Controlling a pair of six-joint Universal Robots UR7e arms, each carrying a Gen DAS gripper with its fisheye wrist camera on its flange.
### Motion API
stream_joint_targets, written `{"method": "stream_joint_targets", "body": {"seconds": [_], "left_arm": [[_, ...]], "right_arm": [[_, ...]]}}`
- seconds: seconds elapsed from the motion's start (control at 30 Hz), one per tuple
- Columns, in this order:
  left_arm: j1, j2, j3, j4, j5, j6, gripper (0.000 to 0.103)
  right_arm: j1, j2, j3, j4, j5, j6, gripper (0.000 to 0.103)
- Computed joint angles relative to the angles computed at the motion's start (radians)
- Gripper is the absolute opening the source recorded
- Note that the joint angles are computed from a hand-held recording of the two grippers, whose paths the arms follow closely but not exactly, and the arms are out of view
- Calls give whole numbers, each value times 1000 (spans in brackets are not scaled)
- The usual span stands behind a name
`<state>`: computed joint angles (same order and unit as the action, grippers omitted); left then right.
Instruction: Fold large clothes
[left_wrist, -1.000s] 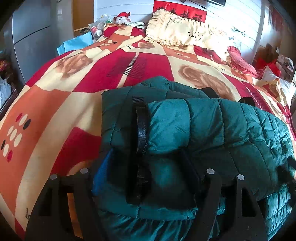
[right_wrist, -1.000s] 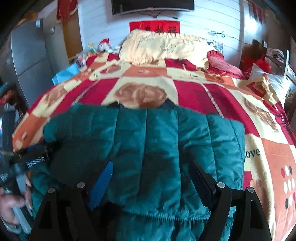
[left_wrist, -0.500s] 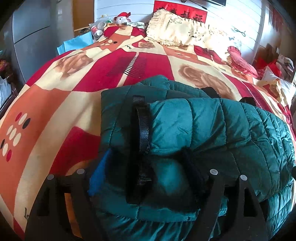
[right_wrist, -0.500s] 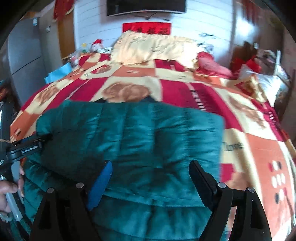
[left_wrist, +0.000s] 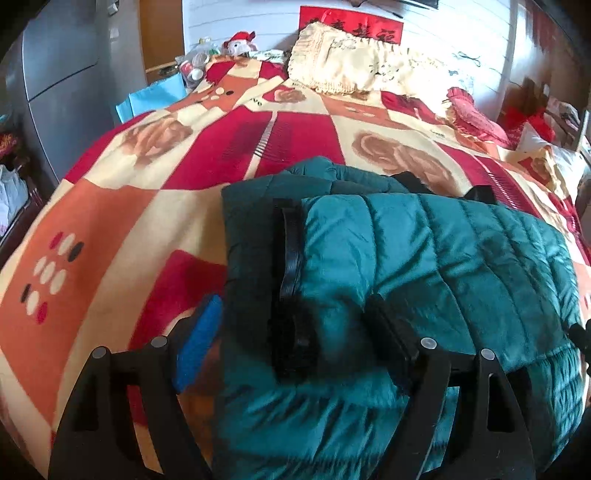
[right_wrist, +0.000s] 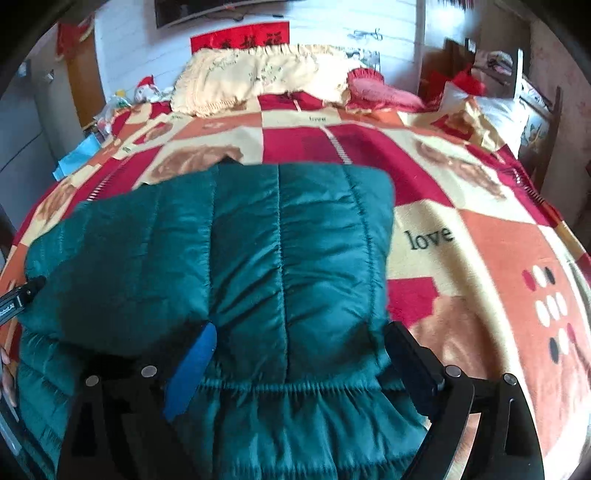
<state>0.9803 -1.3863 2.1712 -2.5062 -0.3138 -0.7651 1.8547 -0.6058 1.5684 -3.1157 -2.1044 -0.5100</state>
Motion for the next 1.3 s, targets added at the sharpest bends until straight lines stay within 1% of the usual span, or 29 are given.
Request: {"method": "stream_joint_targets", "body": {"seconds": [0.07, 0.17, 0.4, 0.5, 0.7, 0.93, 1.07, 1.17, 1.3], "left_arm": [[-34, -41, 20, 100, 12, -68, 80], [-81, -107, 43, 278, 11, -206, 80], [-182, -206, 90, 563, -16, -464, 80], [-229, -245, 113, 682, -33, -578, 80], [-292, -289, 150, 840, -82, -727, 80], [-356, -335, 192, 959, -141, -862, 80], [-401, -351, 210, 1032, -172, -940, 80], [-431, -363, 222, 1071, -200, -986, 80], [-472, -386, 249, 1083, -242, -1024, 80]], "right_arm": [[0, -36, 45, -13, 16, -1, 91], [1, -85, 96, 6, 29, 25, 91], [2, -162, 205, -20, 53, 44, 91], [6, -186, 246, -30, 50, 38, 91], [11, -235, 336, -60, 50, 16, 91], [1, -288, 421, -102, 41, -10, 91], [-15, -331, 474, -111, 48, -3, 91], [-29, -368, 527, -122, 48, -14, 91], [-48, -413, 577, -118, 58, -12, 91]]}}
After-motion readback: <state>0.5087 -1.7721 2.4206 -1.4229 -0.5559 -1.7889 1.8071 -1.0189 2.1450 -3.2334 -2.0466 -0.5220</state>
